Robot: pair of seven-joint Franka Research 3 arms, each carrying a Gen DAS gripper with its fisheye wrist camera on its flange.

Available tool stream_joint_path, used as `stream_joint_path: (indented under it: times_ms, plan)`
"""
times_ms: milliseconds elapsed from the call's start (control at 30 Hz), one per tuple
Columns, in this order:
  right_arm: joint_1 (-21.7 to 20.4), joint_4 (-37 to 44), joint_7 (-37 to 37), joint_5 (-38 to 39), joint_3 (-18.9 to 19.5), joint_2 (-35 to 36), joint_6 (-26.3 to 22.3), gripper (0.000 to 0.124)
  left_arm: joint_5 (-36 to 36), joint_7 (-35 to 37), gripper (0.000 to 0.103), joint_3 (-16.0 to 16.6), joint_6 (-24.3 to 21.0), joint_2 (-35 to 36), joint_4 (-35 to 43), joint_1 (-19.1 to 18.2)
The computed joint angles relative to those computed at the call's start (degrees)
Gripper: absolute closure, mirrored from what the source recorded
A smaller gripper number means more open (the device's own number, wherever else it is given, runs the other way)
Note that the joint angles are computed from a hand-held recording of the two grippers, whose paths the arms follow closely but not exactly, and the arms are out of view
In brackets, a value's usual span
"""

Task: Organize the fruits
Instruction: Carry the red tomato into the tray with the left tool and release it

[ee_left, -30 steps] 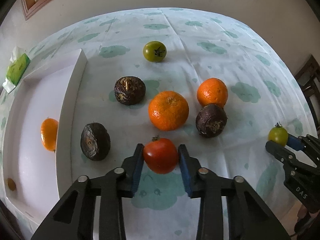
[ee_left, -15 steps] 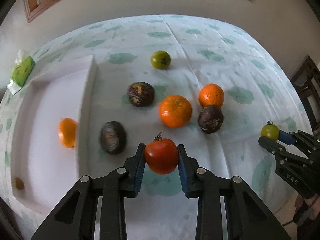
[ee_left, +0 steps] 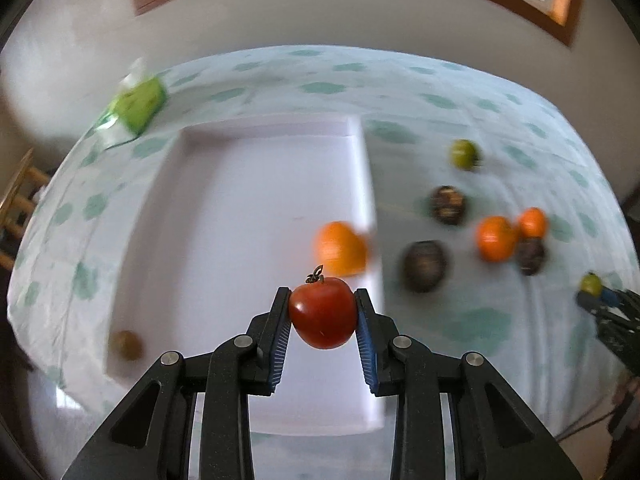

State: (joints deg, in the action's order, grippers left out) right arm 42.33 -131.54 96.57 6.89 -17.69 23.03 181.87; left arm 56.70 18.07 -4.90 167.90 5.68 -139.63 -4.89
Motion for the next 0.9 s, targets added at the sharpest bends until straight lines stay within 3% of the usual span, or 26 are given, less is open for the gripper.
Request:
stream_joint_path:
  times_ms: [400,900]
  plan:
    - [1.67,0.40,1.24,-0.69,-1.64,0.38,-0.56,0.091,1.34,0.21,0.071,2.82,-0.43,1.24,-3.03,3.98]
    - [4.20,0.61,3.62,-2.52,-4.27,0.66,-1.28,0.091,3.32,-0.33,0.070,3.86,2.15,0.98,-4.65,5.31]
